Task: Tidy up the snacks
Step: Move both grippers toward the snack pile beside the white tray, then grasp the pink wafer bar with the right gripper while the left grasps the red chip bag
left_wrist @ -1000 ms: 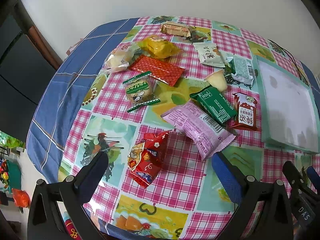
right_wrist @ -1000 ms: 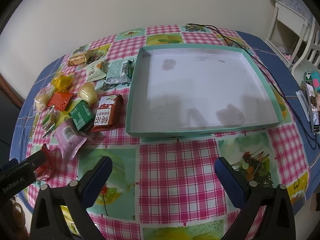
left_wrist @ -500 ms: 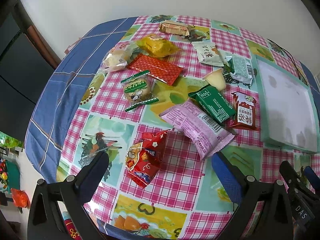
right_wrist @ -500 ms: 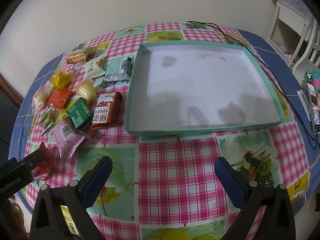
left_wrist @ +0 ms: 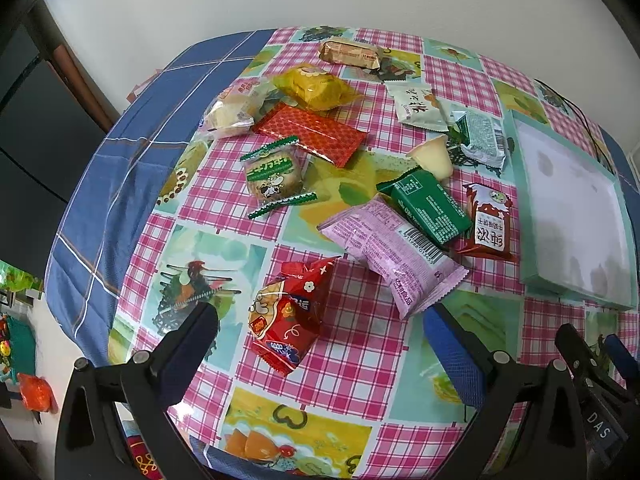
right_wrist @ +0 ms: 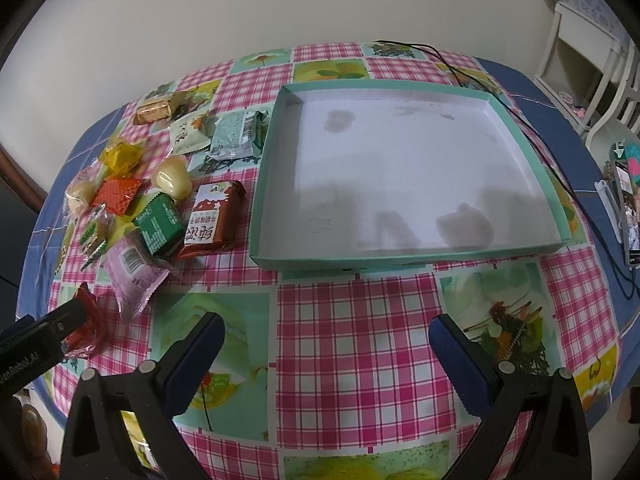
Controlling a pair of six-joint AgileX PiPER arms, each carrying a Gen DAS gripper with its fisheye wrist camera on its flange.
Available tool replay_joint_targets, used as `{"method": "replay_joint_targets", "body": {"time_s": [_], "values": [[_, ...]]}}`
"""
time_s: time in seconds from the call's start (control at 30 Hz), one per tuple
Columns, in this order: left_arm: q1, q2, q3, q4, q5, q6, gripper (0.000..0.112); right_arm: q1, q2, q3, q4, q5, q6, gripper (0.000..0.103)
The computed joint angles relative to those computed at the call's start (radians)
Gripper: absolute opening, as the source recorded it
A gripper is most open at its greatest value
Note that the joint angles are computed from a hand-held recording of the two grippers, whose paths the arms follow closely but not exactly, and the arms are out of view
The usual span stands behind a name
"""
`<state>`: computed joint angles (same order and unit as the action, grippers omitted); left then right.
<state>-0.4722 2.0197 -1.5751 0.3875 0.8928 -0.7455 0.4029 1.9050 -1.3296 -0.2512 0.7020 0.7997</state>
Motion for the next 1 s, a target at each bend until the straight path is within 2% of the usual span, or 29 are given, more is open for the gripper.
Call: {"method": "replay_joint_targets", "body": {"time_s": [0.23, 0.4, 0.5, 0.6, 0.73, 0.83, 0.9, 1.0], "values": [[0.030, -0.009, 0.013, -0.044, -0.030, 0.046, 0.103, 0.003, 0.002, -0.006, 0.012, -0.003, -0.011, 0.103], [0.082, -0.019, 0.043, -0.098, -0.045, 0.102, 0.103, 0.002, 0.021, -0.036, 0.085, -0.031, -0.094, 0.103], [0.114, -0.021, 0.071, -0.130, -0.063, 0.134, 0.102, 0.004, 0.039, -0.064, 0.166, -0.079, -0.159, 0.103], [0.139, -0.012, 0.091, -0.145, -0.078, 0.147, 0.092, 0.011, 0.073, -0.112, 0.264, -0.104, -0.253, 0.103], [0.172, 0.002, 0.106, -0.215, -0.106, 0.208, 0.087, 0.036, 0.132, -0.196, 0.296, -0.104, -0.295, 0.103], [0.190, 0.018, 0.098, -0.281, -0.112, 0.269, 0.074, 0.052, 0.188, -0.278, 0.305, -0.085, -0.328, 0.103], [0.201, 0.029, 0.093, -0.308, -0.116, 0.292, 0.073, 0.066, 0.225, -0.337, 0.303, -0.067, -0.355, 0.103], [0.221, 0.046, 0.081, -0.347, -0.126, 0.332, 0.065, 0.084, 0.274, -0.423, 0.294, -0.030, -0.394, 0.100]]}}
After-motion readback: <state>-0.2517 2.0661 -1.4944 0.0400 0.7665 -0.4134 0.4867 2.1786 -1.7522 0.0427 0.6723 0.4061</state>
